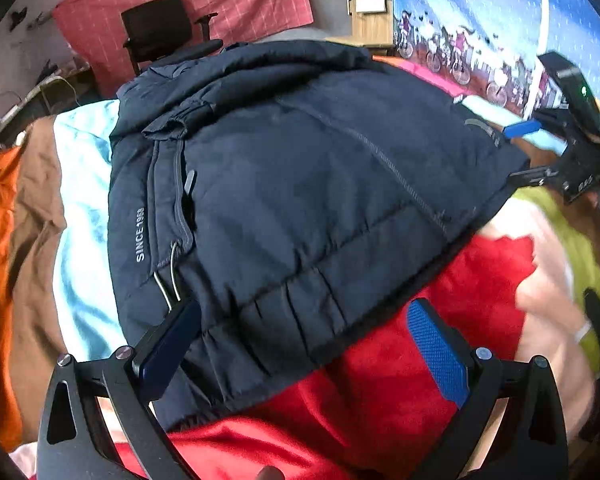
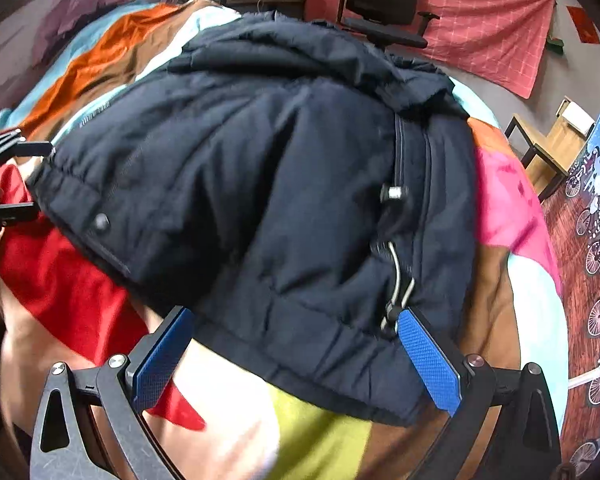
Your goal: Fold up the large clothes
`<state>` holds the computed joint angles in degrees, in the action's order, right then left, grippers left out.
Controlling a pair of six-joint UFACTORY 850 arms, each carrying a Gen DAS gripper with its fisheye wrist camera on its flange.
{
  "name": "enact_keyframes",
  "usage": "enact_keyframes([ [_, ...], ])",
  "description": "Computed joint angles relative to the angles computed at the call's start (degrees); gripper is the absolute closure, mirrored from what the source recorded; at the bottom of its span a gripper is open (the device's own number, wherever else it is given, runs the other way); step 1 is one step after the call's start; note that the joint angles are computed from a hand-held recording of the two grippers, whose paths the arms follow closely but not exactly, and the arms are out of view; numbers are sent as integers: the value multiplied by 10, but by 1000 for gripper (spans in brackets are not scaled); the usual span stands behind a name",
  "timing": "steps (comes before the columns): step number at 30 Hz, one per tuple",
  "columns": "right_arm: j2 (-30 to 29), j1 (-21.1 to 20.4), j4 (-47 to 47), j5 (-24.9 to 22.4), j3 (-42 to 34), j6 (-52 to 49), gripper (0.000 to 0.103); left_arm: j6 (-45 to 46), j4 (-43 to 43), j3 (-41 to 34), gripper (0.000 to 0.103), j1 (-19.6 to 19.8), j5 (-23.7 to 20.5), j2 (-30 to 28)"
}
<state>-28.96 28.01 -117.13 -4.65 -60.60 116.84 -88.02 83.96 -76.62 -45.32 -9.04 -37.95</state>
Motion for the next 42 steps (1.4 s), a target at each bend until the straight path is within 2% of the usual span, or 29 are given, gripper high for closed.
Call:
enact_keyframes([
  [4,-6,-5,-65,1,8,27,0,31,-30,-6,2,-11,-40,-12],
  [9,-16,-9,-194,8,10,131,0,143,-137,-22,2,-14,-69,-30],
  [11,-18,-9,-238,6,11,166,0,149,-135,-26,2,-18,-88,-35],
  [13,-21,-8,-228,0,12,143,0,137,-116,-31,2,-24,-113,-40],
  [18,-24,3,-126,-40,22,13,0,65,-42,-30,1,-38,-175,-49],
  [23,-24,16,-125,-88,40,-1,0,15,-14,-30,1,-44,-231,-56],
  [30,-30,42,-115,-187,61,-58,0,0,1,-40,1,-55,-291,-73],
  [35,-56,84,-65,-348,67,-130,0,-8,0,-42,1,-54,-297,-74],
  [38,-69,95,-76,-413,70,-128,0,-25,15,-40,1,-57,-315,-74],
  [42,-75,92,-66,-437,62,-122,0,-53,46,-36,1,-59,-337,-71],
])
